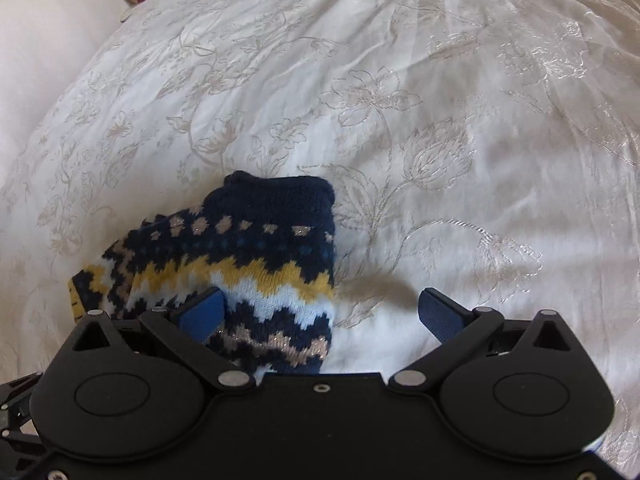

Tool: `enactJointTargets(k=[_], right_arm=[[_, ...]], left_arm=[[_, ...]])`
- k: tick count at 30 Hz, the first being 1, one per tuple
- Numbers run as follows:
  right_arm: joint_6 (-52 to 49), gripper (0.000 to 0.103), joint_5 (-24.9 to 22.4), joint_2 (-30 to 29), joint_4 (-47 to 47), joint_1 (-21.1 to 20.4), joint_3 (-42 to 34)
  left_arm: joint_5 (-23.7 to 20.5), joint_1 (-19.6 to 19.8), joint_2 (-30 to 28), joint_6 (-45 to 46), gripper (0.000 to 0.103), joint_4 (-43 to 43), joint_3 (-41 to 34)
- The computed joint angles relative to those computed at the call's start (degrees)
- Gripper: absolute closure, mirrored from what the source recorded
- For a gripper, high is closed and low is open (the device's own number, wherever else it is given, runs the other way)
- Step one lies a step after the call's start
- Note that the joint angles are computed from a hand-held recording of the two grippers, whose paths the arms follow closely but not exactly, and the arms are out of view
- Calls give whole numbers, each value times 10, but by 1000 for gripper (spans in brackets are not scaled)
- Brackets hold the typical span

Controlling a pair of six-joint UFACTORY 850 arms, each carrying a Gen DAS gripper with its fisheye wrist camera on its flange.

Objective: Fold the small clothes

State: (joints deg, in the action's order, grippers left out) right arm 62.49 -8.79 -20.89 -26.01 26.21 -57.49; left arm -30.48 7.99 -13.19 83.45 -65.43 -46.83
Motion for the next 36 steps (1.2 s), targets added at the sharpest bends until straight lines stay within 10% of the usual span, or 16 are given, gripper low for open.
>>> enactJointTargets(k=[7, 20, 36], right_arm=[[-198, 1, -58, -46, 144, -7, -47], [-34, 1, 1, 110, -1, 38, 99], [74, 1, -36, 75, -148, 73, 101]], left_arm=[[0, 0, 0, -7, 40, 5, -1], [0, -1, -1, -17, 40, 13, -4], [17, -14, 12, -1, 24, 25, 6]])
